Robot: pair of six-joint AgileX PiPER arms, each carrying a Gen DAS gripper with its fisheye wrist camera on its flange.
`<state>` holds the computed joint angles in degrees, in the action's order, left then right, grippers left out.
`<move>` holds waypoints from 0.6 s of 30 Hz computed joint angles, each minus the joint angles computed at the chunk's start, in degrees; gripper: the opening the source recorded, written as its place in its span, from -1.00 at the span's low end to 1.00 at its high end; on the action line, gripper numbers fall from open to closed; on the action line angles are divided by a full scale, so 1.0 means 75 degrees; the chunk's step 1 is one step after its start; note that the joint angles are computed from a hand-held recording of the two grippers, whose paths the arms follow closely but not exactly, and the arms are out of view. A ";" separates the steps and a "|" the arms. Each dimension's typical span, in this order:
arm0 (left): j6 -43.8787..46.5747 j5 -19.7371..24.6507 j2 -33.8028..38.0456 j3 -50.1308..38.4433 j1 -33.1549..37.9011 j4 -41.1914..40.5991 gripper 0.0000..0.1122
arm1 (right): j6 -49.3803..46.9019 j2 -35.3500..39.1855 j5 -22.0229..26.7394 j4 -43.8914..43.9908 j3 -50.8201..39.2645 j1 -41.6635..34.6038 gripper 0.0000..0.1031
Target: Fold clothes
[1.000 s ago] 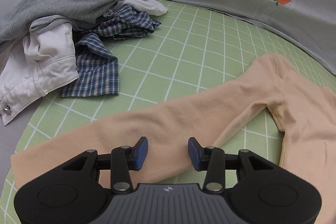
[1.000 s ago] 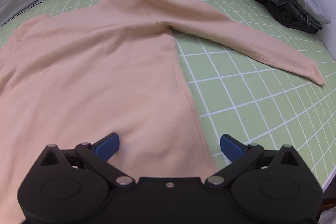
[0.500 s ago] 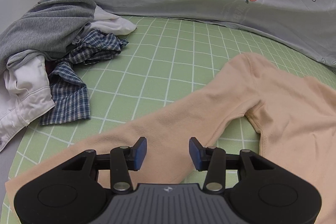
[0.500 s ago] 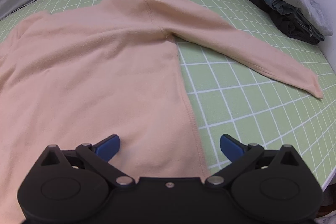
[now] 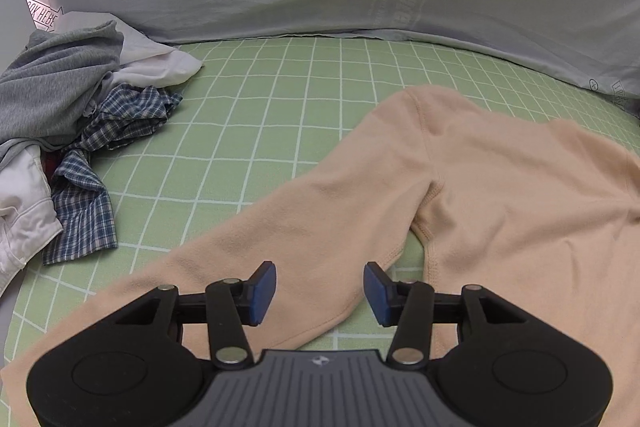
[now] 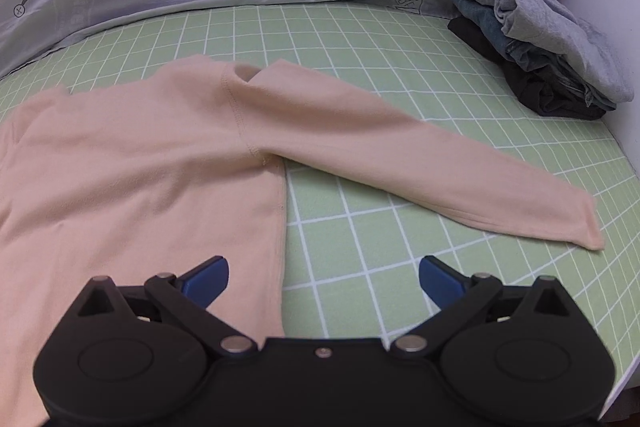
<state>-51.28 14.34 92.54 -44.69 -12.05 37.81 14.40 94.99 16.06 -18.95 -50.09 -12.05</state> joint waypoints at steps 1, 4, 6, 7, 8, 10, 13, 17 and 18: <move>0.0239 0.0040 0.0147 -0.0268 0.0038 -0.0213 -0.11 | -0.0285 0.0168 -0.0007 0.0251 -0.0277 -0.0016 0.92; 0.0924 0.0202 0.0608 -0.1115 0.0137 -0.0790 -0.11 | -0.1383 0.0810 0.0099 0.1350 -0.1387 0.0009 0.66; 0.1778 0.0324 0.1062 -0.1847 0.0215 -0.1435 -0.11 | -0.2357 0.1407 0.0294 0.2266 -0.2365 0.0063 0.55; 0.2265 0.0385 0.1317 -0.2237 0.0255 -0.1837 -0.11 | -0.2823 0.1708 0.0420 0.2687 -0.2841 0.0092 0.46; 0.2712 0.0446 0.1591 -0.2632 0.0288 -0.2218 -0.11 | -0.3196 0.2133 0.0624 0.3013 -0.3440 0.0151 0.43; 0.3212 0.0774 0.2204 -0.3513 0.0275 -0.2601 -0.11 | -0.3797 0.3040 0.1151 0.3521 -0.4783 0.0261 0.20; 0.4013 0.1275 0.3043 -0.4724 0.0262 -0.3202 -0.11 | -0.4585 0.4243 0.2068 0.4433 -0.6478 0.0273 0.07; 0.5926 0.1633 0.4139 -0.6129 0.0406 -0.4897 0.01 | -0.5224 0.5540 0.3163 0.5415 -0.8342 0.0193 0.08; 0.6283 0.1788 0.4419 -0.6506 0.0440 -0.5232 0.02 | -0.5220 0.5789 0.3422 0.5456 -0.8725 0.0197 0.08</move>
